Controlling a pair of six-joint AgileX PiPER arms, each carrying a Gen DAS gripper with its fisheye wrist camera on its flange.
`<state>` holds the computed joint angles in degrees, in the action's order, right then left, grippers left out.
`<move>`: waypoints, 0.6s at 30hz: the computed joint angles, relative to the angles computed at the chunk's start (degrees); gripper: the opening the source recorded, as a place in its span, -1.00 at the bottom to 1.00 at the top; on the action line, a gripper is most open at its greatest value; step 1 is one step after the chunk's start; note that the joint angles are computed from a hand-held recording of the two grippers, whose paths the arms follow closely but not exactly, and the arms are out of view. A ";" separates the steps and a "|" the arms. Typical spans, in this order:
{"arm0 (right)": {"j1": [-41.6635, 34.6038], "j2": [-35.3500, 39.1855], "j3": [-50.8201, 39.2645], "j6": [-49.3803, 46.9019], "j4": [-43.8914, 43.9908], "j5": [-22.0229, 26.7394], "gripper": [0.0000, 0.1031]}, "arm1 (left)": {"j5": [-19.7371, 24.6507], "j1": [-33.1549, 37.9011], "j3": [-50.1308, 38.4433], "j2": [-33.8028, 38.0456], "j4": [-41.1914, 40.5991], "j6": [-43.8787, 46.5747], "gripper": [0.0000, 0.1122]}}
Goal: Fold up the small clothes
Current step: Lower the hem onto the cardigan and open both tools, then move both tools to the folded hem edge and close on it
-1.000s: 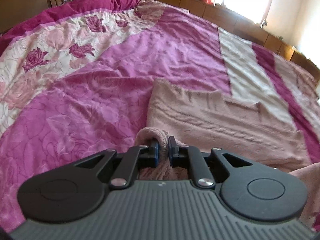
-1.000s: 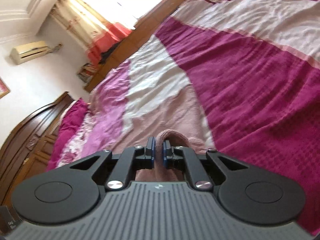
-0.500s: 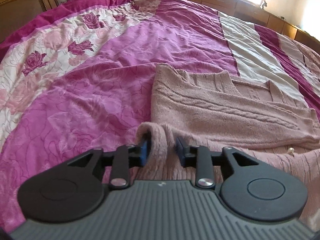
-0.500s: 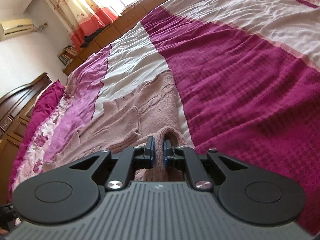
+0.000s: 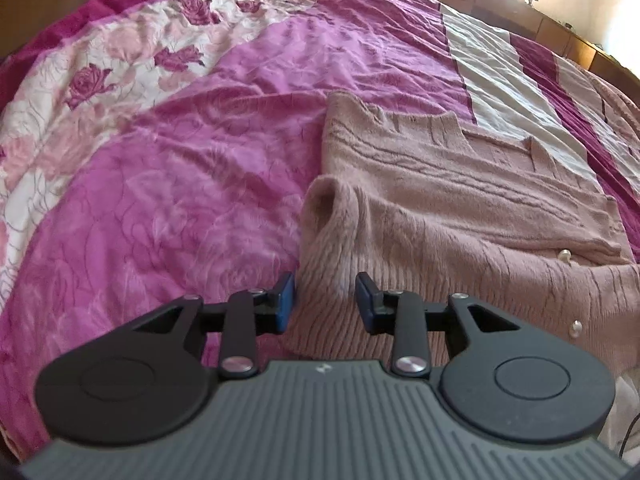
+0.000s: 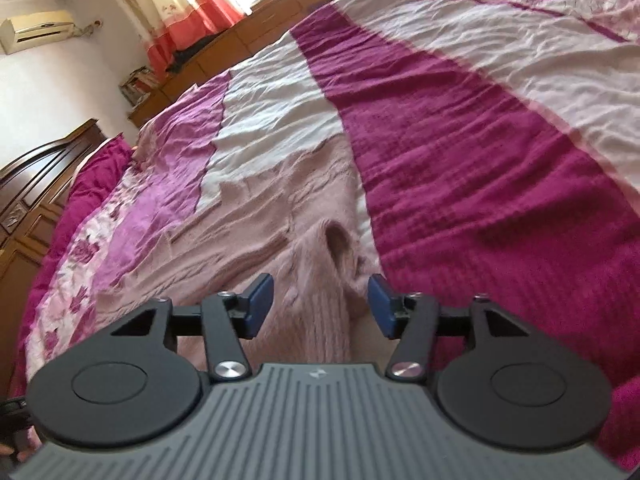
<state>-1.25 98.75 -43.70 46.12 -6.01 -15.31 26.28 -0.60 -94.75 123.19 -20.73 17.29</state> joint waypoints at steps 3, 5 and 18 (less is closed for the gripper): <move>-0.09 -0.69 0.85 9.95 -11.25 0.70 0.27 | 0.37 0.11 0.40 0.24 -0.64 0.64 -0.24; 0.18 -0.45 0.93 14.57 -17.05 0.83 0.28 | 0.25 -0.16 0.66 0.52 0.52 -0.39 -0.16; -0.93 6.09 -0.45 27.05 -30.18 -3.54 0.39 | -0.35 -0.96 1.50 1.10 0.25 3.49 -0.16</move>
<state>-2.18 104.84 -44.15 73.18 -36.19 -18.85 25.93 -1.56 -93.25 124.29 -20.48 20.78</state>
